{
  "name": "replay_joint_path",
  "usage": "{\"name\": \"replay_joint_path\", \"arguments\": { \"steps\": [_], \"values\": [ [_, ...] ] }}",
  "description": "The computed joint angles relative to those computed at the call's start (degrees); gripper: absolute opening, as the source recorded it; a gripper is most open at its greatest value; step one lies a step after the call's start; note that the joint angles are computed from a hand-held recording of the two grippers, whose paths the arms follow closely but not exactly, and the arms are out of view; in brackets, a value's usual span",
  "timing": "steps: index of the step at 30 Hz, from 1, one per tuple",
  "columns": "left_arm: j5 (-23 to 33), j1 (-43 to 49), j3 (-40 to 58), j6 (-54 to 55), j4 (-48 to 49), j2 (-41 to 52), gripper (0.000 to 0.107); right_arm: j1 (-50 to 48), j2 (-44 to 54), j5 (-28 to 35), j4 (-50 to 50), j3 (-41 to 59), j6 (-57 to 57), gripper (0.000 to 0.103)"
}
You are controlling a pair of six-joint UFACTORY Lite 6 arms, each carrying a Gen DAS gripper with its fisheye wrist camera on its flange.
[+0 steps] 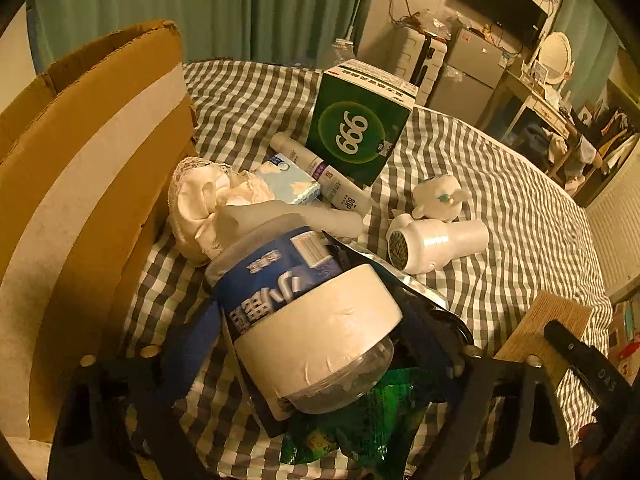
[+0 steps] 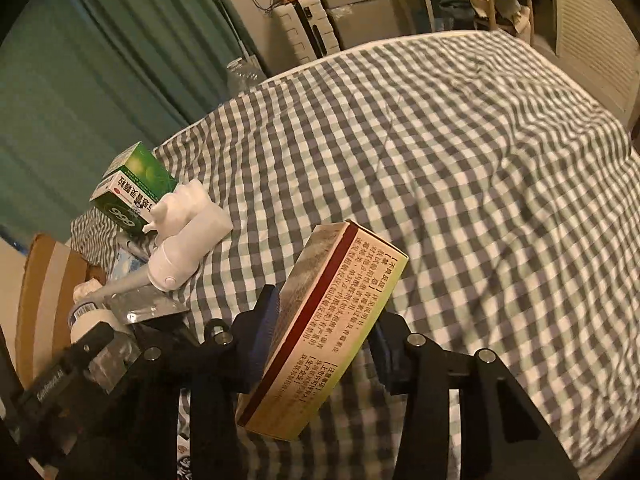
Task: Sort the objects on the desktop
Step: 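Grasp the yellow-red medicine box with the right gripper and lift it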
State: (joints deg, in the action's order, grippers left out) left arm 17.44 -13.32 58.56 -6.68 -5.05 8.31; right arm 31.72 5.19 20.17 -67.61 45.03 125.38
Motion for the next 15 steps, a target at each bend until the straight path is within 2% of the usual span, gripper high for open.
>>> {"name": "replay_joint_path", "arguments": {
  "steps": [3,7,11,15],
  "values": [
    [0.1,-0.5,0.6,-1.4,1.6,0.7,0.079,2.4,2.8,6.5,3.1,4.9,-7.2,0.04],
    [-0.1,-0.3,0.5,-0.6,0.7,0.7,0.079,7.7,3.9,15.2,1.8,8.5,-11.1,0.036],
    [0.9,0.4,0.1,3.7,-3.9,-0.5,0.078,9.8,6.2,20.3,4.4,12.8,-17.5,0.036],
    [4.8,1.9,-0.5,7.9,-9.0,-3.9,0.076,12.9,5.1,25.1,6.5,14.4,-20.6,0.035]
  ]
}}
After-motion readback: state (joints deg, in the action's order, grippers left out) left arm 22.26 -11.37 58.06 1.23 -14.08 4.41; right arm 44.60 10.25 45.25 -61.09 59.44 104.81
